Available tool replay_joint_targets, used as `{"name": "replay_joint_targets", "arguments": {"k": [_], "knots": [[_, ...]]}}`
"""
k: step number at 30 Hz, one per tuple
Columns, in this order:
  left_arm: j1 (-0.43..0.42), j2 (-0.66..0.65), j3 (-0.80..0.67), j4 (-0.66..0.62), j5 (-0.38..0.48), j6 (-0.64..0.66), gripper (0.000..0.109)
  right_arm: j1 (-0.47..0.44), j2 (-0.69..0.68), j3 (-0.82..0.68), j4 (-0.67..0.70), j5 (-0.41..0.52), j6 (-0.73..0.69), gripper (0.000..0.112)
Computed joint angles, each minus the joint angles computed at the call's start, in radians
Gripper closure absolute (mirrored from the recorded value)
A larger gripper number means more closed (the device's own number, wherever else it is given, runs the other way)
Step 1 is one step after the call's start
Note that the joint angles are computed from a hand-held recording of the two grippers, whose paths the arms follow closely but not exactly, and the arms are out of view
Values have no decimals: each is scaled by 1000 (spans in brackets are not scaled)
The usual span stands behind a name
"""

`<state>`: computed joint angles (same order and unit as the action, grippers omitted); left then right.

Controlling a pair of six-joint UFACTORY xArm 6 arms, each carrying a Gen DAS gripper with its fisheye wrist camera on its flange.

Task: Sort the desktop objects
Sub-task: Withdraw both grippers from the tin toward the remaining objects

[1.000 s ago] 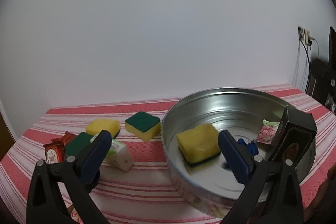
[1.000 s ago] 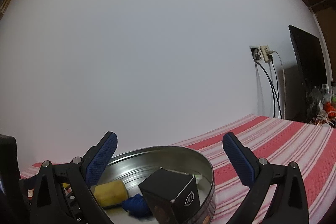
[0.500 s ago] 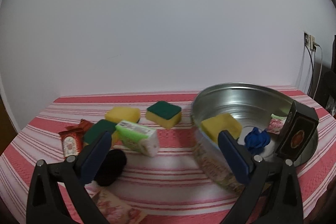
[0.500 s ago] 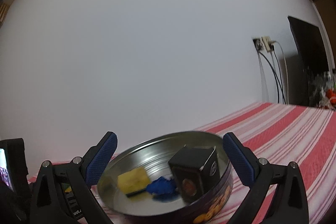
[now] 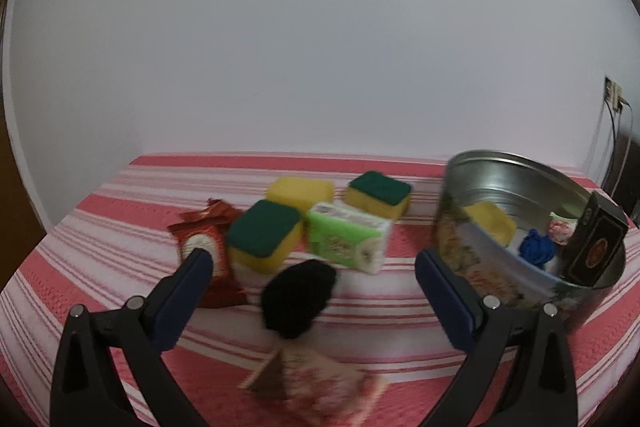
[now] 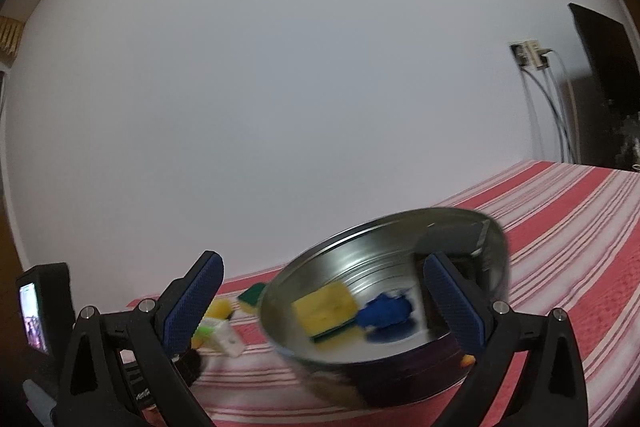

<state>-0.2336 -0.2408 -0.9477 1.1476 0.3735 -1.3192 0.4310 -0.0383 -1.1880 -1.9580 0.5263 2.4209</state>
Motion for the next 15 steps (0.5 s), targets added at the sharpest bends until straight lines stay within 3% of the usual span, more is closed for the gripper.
{"name": "replay_joint_targets", "arguments": {"k": [15], "knots": [[193,4,43,-304,-77,304,6,63,154,-175,70,-96,-78,10]]}}
